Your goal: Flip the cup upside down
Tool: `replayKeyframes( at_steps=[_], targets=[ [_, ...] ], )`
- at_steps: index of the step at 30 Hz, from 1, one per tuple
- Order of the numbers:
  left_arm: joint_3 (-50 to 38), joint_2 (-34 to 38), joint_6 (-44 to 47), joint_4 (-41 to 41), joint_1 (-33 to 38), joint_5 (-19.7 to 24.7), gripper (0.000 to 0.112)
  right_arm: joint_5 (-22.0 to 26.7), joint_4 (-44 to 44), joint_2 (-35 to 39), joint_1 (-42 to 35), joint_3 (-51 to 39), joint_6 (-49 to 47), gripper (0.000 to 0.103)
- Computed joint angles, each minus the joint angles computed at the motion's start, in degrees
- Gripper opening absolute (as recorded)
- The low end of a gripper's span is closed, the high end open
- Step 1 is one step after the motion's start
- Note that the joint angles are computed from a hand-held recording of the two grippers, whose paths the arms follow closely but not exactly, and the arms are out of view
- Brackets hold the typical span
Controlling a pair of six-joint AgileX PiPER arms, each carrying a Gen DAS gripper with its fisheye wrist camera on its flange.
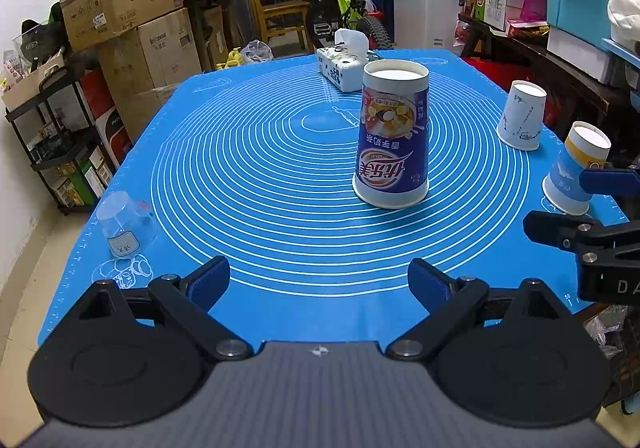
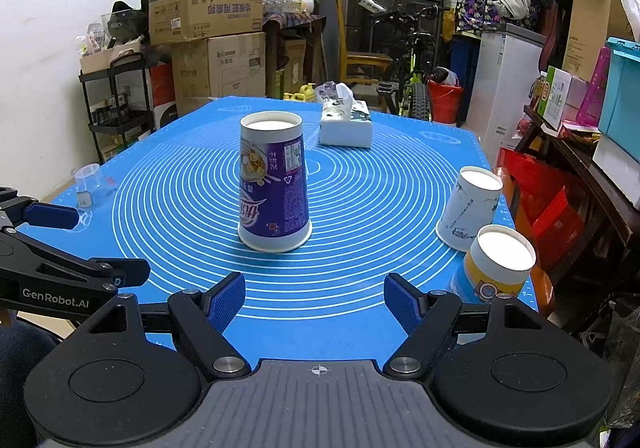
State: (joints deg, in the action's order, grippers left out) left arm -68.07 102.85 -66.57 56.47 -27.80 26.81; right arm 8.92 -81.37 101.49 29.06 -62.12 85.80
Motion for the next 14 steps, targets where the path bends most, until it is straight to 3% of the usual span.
replayKeyframes(
  at_steps=[14],
  targets=[
    [0.2,-0.1,0.4,-0.5,0.1,-0.1,0.095,0.0,1.3,-0.1,-0.1,0.0,-1.2,0.08]
  ],
)
